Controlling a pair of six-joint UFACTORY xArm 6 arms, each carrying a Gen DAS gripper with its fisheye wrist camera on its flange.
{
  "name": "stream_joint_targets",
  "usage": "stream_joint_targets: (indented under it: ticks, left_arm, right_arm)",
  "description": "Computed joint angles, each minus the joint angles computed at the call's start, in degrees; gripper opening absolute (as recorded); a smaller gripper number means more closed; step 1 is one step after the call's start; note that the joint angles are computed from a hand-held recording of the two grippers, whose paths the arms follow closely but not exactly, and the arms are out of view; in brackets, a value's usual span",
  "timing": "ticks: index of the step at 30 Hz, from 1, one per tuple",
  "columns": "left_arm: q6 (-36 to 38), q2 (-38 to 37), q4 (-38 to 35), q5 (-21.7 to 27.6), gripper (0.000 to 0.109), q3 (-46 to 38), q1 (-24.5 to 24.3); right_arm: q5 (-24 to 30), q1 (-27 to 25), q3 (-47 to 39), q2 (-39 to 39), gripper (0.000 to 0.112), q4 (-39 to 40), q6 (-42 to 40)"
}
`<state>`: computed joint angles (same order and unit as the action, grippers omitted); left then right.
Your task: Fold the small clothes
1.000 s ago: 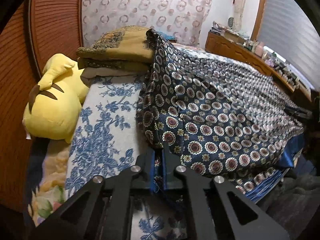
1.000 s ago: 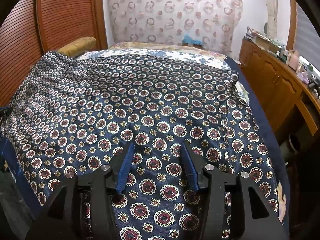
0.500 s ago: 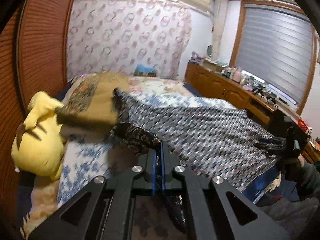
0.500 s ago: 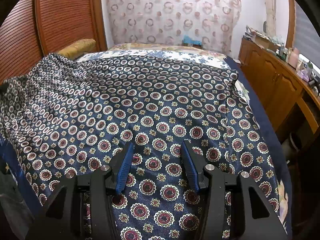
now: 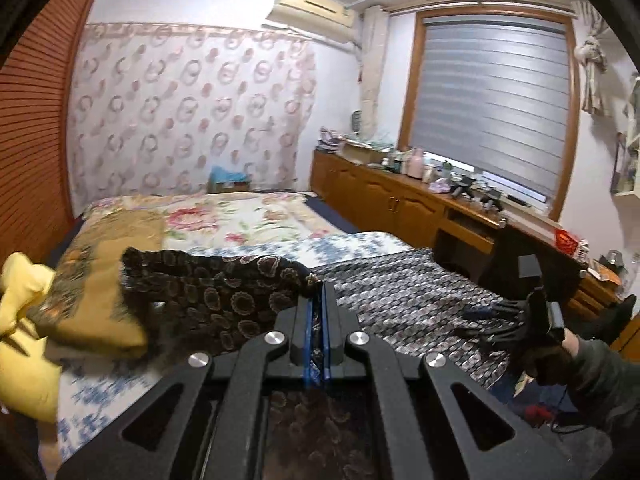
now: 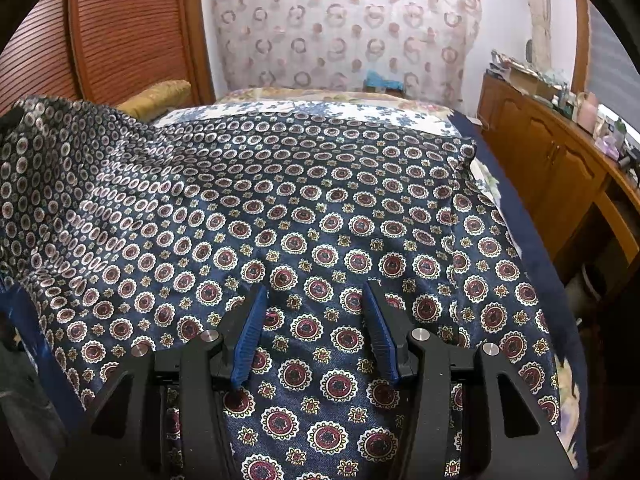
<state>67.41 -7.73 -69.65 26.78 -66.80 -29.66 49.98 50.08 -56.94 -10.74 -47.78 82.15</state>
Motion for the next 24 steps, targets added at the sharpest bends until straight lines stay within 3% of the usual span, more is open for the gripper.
stream_joint_targets:
  ticks: [11,20,24]
  left_arm:
    - [-5.2,6.3,6.0,4.4,0.001,-11.4,-3.7]
    - [-10.4,10.6,12.7,6.6,0.001,-18.8,-7.8]
    - [-15.8,12.7,17.8,7.4,0.012,-20.3,-8.4]
  right_arm:
    - [4.3,0.8,-1.3,-0.4,0.050,-0.2,1.7]
    - [12.4,3.5,-2.2,-5.5,0.050,-4.9,4.4]
    - [13.3,4.1,-2.3,-5.5,0.050,-5.0,4.4]
